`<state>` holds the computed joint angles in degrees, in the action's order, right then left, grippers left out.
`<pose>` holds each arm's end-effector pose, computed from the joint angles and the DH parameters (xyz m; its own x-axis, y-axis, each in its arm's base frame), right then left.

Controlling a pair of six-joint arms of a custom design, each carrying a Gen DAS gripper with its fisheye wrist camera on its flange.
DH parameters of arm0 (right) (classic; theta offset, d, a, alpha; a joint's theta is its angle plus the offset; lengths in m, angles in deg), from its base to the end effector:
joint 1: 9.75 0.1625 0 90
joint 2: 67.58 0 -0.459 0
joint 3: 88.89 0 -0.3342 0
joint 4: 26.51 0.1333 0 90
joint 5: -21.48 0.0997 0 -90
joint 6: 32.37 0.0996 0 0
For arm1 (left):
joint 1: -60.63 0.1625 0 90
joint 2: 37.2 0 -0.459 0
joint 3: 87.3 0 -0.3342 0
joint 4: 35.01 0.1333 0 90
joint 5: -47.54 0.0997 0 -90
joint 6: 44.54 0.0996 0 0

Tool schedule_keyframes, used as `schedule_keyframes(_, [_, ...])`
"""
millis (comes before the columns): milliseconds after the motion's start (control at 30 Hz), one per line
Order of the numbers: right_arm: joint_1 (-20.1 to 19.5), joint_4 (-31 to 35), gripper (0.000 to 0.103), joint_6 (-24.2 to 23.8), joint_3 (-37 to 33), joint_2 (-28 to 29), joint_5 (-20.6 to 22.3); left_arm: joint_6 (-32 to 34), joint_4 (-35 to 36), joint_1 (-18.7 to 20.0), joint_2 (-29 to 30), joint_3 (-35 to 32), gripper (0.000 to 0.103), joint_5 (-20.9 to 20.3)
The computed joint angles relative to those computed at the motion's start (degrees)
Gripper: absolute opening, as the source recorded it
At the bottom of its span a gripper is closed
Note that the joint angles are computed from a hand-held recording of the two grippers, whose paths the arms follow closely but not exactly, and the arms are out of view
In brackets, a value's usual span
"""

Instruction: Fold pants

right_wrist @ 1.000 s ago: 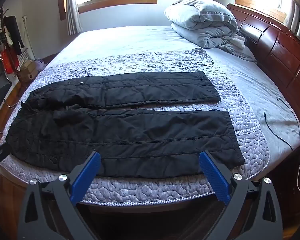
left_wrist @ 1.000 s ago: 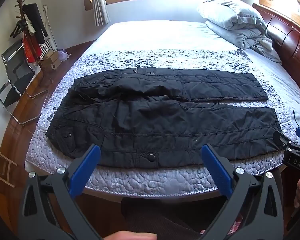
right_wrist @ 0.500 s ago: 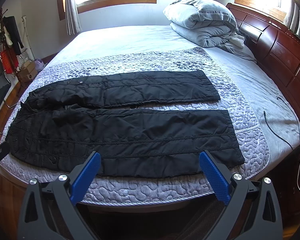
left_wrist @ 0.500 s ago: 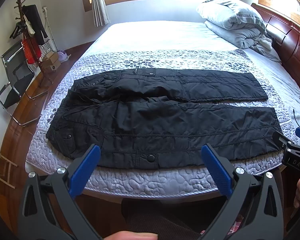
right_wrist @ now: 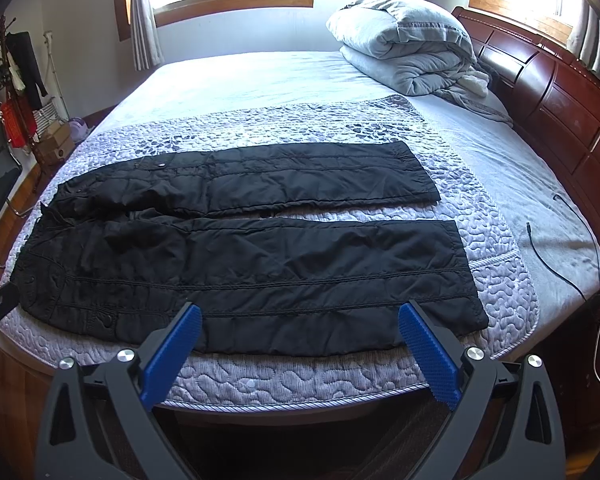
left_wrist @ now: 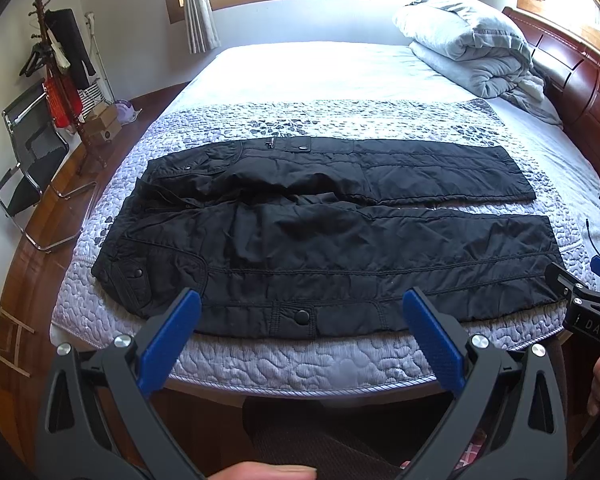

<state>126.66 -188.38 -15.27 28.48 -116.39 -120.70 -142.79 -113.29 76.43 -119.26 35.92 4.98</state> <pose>0.4197 -0.3241 0.1416 -0.6483 -0.1920 0.7368 -0.5571 0.7793 -0.2871 -0.2531 -0.2864 0.2770 -0.6293 -0.2789 -0.7253 0.2937 0.7788 -0.5543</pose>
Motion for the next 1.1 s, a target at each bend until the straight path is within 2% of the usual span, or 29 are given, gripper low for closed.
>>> schedule_keyframes(1100, [-0.18, 0.86, 0.100, -0.13, -1.02, 0.21, -0.30, 0.01, -0.14, 0.12, 0.01, 0.23, 0.101, 0.24])
